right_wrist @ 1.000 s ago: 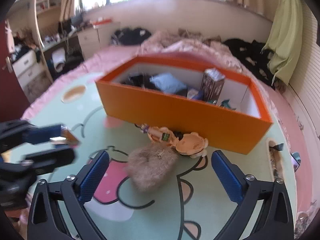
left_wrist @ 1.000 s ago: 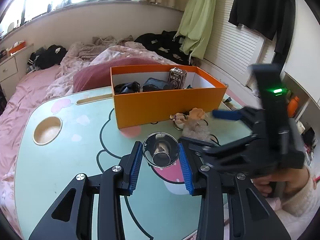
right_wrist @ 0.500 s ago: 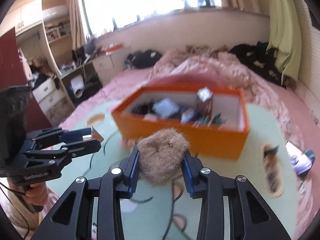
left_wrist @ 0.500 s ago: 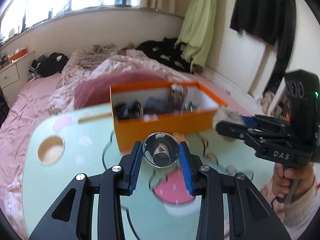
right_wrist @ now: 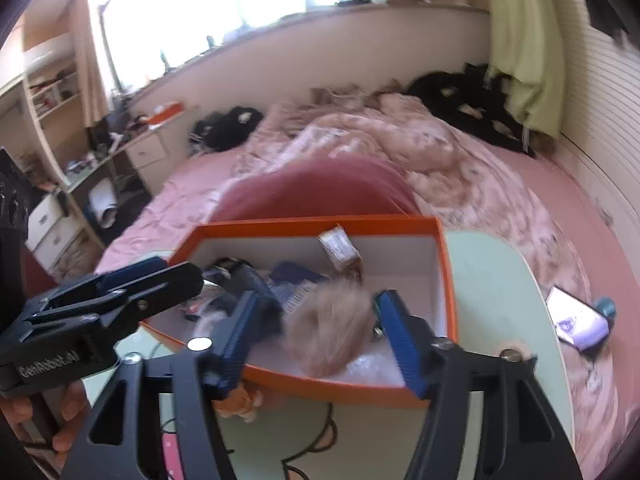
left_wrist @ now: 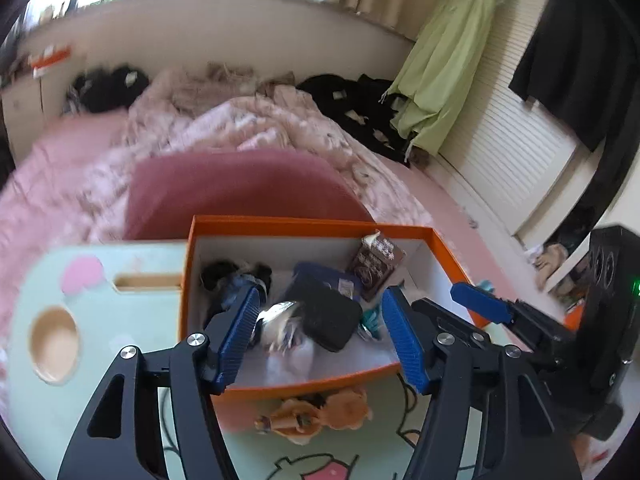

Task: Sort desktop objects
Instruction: 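Drop the silver cup and beige pompom into the box, opening both grippers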

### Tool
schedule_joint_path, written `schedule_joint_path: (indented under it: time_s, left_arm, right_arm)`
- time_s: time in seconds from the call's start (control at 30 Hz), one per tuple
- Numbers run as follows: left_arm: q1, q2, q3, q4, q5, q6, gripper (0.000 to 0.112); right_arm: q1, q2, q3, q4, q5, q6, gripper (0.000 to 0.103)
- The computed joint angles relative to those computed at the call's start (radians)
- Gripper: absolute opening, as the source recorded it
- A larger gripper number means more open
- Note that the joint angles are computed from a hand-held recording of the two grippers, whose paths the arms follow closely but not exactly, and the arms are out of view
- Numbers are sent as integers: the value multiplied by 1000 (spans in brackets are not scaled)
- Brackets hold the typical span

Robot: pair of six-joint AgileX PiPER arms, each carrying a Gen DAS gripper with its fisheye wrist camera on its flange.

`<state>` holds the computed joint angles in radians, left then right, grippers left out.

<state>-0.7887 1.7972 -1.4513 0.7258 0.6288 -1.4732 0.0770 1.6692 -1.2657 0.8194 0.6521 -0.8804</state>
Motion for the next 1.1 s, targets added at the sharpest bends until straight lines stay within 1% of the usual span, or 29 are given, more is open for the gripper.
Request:
schedule_joint_path:
  time_s: [0.03,0.13,0.2,0.23,0.27,0.3,0.37,0.4,0.43,0.47,0.5,0.53,0.6,0.63,0.67,0.7,0.73,0.77,0.8,0.83,0.87,1.0,1.1]
  left_arm:
    - [-9,-8,18,22,1,-30,64]
    - [-45,-57,93,131,6,-143,64]
    - [-77,-97,139,195,21,-205,67]
    - [-104,-117,158,220,48,-228,72]
    - [-126,-131,172,232,76,-237,76]
    - [-164,-141,181,238,130,-239,76]
    - [-223,-132,179,222,219,-225,76]
    - [-242,-127,178,202,247,-214,76]
    - [-257,-125,187,182,257,-211,76]
    - [-264,-126,203,166,246,-212,76]
    - [-271,-127,228,140,220,-211,76]
    - [-275,-123,245,111,197,-201,76]
    - [-280,-97,258,39,174,-156,76]
    - [-282,-84,257,18,171,-142,76]
    - [-284,-71,257,3,165,-133,77]
    - [-301,-52,246,28,193,-145,78]
    - [-317,-22,214,33,244,-134,83]
    - [-326,-6,197,42,269,-135,88]
    - [-328,-3,200,50,262,-149,89]
    - [-331,-1,201,55,260,-157,93]
    - [-331,1,201,53,256,-155,102]
    - [-341,7,218,83,256,-202,103]
    - [-343,12,214,89,261,-212,103]
  right_arm:
    - [-11,-6,13,21,6,-25,72]
    - [-31,-63,84,55,-14,-78,73]
    - [-40,-118,146,68,-35,-114,81]
    - [-44,-151,184,88,-48,-152,83]
    - [-43,-187,224,90,-56,-171,89]
    - [-48,-217,261,87,-51,-192,90]
    - [-64,-258,325,97,-26,-240,91]
    - [-71,-276,361,100,-18,-265,91]
    - [-72,-288,389,90,-16,-273,91]
    - [-70,-297,420,75,-21,-277,91]
    - [-63,-303,441,61,-30,-276,91]
    - [-51,-305,461,36,-47,-263,91]
    - [-29,-294,481,-31,-84,-222,91]
    - [-18,-290,494,-65,-108,-202,91]
    - [-2,-306,527,-67,-160,-221,91]
    - [3,-316,557,-45,-196,-262,95]
    - [-8,-318,568,-14,-196,-294,97]
    - [-10,-325,583,4,-212,-315,101]
    - [-26,-326,596,56,-213,-369,103]
    - [-45,-329,617,133,-219,-455,103]
    - [-62,-333,630,190,-215,-523,103]
    - [-113,-339,667,331,-195,-700,103]
    - [-103,-349,670,331,-202,-690,103]
